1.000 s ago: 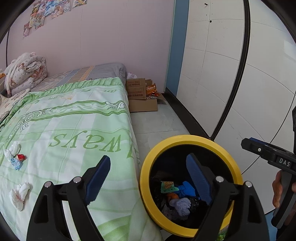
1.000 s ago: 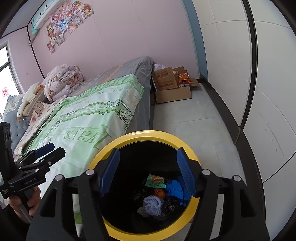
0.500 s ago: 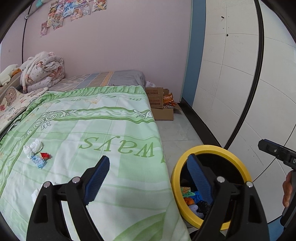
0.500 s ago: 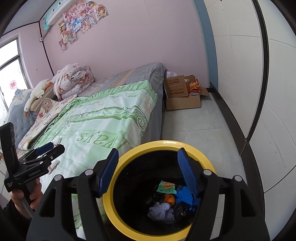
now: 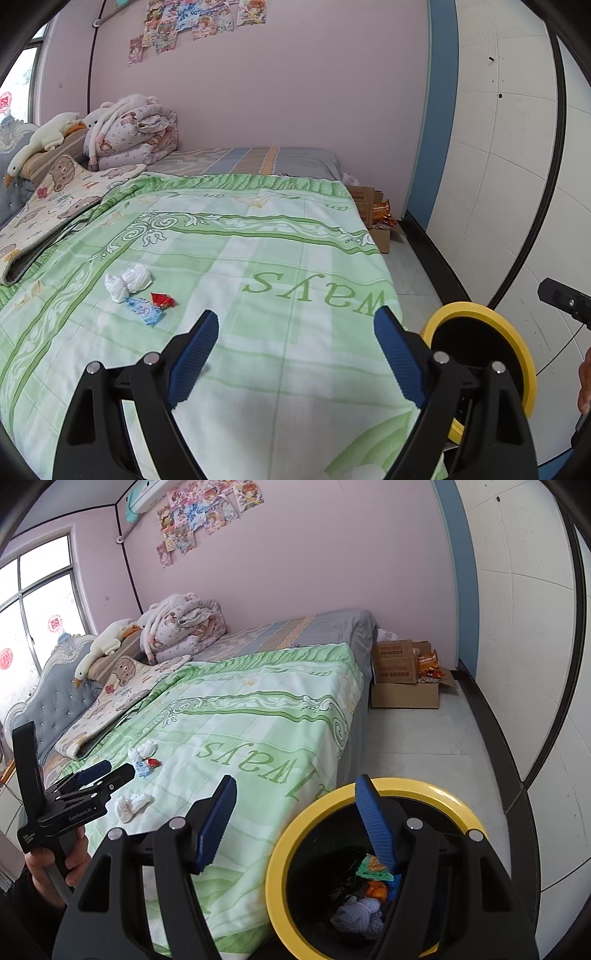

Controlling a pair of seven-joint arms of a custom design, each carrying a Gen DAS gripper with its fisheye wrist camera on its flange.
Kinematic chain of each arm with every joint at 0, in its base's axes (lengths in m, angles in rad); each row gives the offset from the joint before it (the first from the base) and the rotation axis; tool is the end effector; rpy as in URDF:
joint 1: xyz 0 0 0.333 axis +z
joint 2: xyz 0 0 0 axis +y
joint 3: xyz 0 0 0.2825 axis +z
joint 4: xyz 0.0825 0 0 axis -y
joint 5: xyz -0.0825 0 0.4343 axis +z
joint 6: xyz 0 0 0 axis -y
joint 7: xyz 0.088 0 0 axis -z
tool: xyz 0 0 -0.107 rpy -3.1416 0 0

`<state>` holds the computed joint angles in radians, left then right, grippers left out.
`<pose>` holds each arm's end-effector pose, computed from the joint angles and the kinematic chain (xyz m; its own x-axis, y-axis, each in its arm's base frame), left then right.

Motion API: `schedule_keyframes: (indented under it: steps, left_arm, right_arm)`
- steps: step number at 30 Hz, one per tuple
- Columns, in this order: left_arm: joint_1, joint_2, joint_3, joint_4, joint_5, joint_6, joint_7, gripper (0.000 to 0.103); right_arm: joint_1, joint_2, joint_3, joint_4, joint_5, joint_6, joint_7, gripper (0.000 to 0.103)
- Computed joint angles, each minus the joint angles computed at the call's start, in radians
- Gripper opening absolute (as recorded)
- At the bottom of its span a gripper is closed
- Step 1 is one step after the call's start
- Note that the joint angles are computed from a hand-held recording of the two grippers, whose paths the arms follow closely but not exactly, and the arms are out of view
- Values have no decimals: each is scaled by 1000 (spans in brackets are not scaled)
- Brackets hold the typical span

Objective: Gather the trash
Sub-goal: 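Move both tools back over the bed toward the remaining trash, then grasp the white tissue with the left gripper while the right gripper grasps the red wrapper and blue-white packet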

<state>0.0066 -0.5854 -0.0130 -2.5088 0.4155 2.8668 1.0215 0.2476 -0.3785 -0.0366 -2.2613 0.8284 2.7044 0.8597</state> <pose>0.4853 -0.0260 0.5453 0.1687 -0.9843 0.0524 -0.5500 -0.1381 -0.8237 0.5394 0.0880 0.5517 0.4096 -0.8777 -0.2486 -0.5980 -0.0526 -0.7998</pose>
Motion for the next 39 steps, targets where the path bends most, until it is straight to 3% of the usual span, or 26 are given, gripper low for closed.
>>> schedule_keyframes:
  steps: [12,19,31,39]
  left_arm:
    - [150,-41,15,-41,77,-29,-32,83]
    - [176,-43,64,-82,45,-30,-23,83]
    - [150,14,137,-114,-69,28,34,83]
    - [82,48,203,-112,-177,66,112,83]
  right_arm:
    - [73,106,47,111,25,-28,-27,64]
    - [98,262,95,258,2,-78,-24,64]
    - [132,625,180,664,-118,-200,-9,64]
    - [187,883,205,967,-262,-283,63,64]
